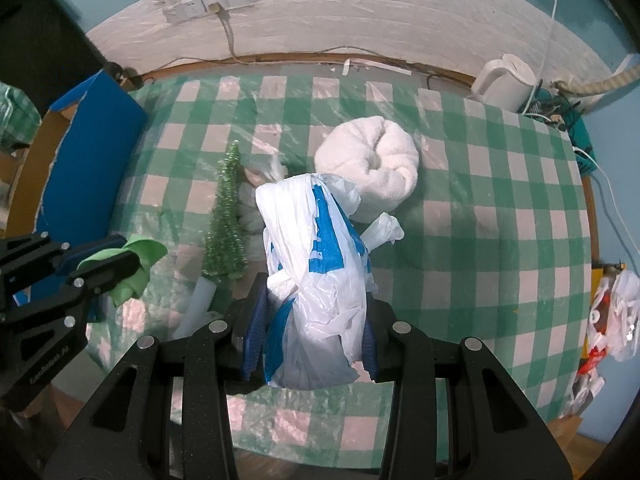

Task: Organize soft objects
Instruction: 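Lift the green cloth with the left tool while the right tool lifts the white bag, then carry both items over the cardboard box and open the left tool to drop the green cloth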

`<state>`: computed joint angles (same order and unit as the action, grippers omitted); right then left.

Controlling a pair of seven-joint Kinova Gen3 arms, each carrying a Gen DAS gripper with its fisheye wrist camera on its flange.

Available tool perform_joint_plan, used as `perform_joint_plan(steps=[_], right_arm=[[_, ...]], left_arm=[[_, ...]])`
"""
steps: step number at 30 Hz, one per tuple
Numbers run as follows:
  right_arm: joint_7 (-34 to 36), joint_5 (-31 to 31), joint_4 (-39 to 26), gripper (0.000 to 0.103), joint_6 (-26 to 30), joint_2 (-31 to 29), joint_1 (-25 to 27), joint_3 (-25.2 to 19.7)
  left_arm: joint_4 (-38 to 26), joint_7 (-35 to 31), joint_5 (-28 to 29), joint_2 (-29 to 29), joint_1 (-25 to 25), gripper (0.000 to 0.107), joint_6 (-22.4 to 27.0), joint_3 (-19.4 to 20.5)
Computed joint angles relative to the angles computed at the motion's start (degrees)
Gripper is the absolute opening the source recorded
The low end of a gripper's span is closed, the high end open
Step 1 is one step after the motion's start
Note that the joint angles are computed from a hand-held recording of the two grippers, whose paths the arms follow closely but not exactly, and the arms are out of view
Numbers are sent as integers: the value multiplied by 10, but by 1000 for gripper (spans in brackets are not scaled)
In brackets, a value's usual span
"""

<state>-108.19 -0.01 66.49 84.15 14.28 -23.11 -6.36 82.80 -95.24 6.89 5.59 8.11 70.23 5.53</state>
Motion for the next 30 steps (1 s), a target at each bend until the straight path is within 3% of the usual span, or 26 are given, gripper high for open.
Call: perform_joint_plan(steps=[12,30], right_arm=[[-5,6,-32,39,17,-7,-17,-5],[-6,27,-112,39,45,13,-65,-11]], left_arm=[[-7,16,-40,-24,0,12,5,-4],[-6,8,-45,-58,-32,12,9,-19]])
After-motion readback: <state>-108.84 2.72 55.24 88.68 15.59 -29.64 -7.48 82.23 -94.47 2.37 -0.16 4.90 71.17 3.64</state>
